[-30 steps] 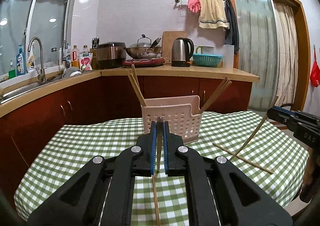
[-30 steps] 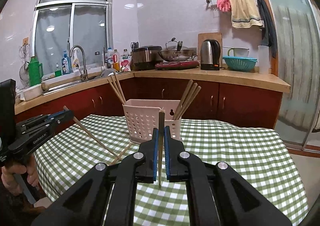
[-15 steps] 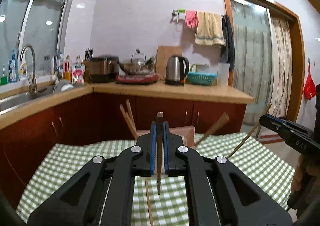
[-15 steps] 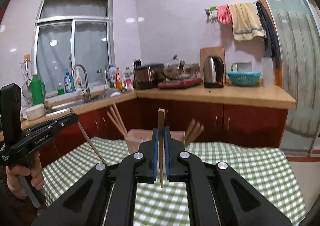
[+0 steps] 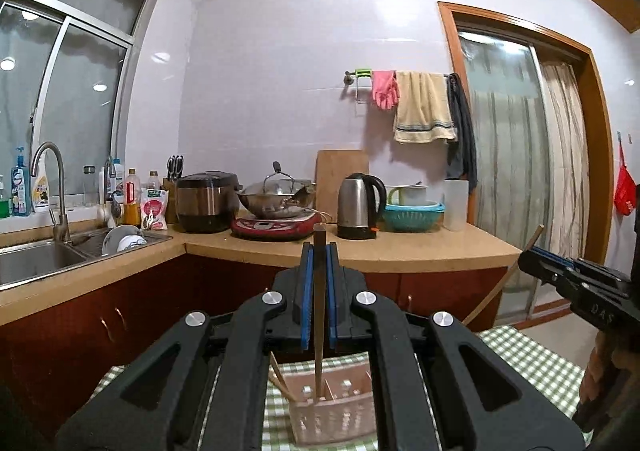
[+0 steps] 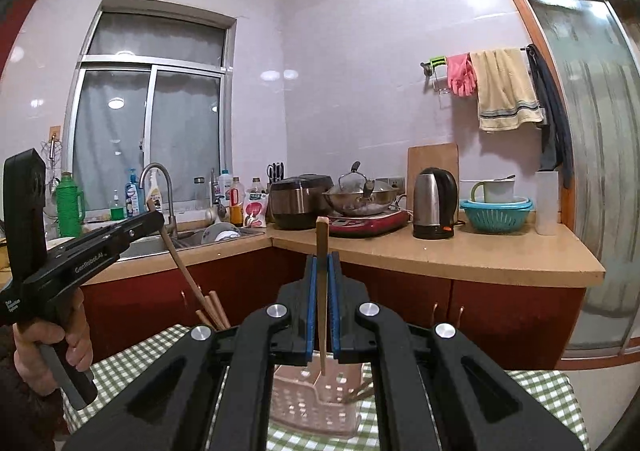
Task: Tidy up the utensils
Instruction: 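Lower both chopsticks into the caddy slots, then open both tools to release the chopsticks into the caddy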
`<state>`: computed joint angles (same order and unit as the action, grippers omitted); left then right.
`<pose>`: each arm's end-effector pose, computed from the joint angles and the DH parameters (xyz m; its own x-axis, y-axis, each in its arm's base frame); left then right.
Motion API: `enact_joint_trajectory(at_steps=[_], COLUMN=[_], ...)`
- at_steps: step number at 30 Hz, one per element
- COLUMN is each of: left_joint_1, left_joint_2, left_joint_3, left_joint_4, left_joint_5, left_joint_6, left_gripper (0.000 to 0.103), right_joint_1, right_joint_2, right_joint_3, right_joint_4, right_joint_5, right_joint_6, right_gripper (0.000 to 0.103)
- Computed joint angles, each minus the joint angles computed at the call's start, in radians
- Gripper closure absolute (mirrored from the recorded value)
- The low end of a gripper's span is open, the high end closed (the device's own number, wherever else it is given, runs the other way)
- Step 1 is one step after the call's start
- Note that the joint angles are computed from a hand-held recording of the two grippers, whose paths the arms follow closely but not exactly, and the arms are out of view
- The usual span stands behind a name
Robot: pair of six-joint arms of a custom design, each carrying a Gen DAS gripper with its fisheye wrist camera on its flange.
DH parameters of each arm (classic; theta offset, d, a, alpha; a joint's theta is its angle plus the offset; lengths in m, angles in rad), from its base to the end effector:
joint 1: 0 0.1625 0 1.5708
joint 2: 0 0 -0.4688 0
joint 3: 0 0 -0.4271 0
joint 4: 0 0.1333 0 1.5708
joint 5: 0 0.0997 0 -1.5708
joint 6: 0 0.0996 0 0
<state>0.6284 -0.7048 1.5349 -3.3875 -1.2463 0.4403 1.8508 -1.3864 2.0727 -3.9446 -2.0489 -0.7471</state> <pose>-0.5332 -0.5915 0.1821 -0.5085 0.6904 -0.5146 0.7328 0.0331 -0.6797 0.2202 -0.4492 0.4620 -0.7405 0.2182 0.6356 -0.6420 0.0496 -0.7651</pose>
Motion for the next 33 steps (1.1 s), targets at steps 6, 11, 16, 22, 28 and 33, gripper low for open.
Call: enact_joint_trajectory(at_steps=[6,11,16,22,28,33], left_joint_1=[0.032,0.058,0.078,0.089,0.098,0.103], left_joint_2=[0.069,0.104,0.130,0.150,0.155,0.151], left_joint_3=[-0.087,-0.113,-0.131,-0.150,-0.153,-0.146], left_joint_4=[0.060,0.105,0.137,0.167,0.188,0.163], left_joint_5=[0.009,0.023,0.033,0.039,0.036,0.019], left_joint_6=[-0.019,-0.041,-0.048,-0.046,-0.059,-0.079], left_gripper=[0.096,0.096,0.096,0.096,0.082,0.045], right_joint_1=[-0.056,-0.102,-0.130,-0.151,-0.153,-0.151], right_joint_2=[0.016,0.032,0.043,0.055,0.062,0.062], right_joint_3=[-0.031,-0.034,-0.035,-0.039,-0.044,-0.041], right_joint_4=[0.072,0.126,0.181,0.221,0.222,0.180], right_joint_5=[0.010,0.007,-0.002,-0.006,-0.007,-0.003], right_joint_6=[0.049,0.101,0.147,0.173,0.158,0.139], right_gripper=[0.097,0.097,0.097,0.097,0.092,0.066])
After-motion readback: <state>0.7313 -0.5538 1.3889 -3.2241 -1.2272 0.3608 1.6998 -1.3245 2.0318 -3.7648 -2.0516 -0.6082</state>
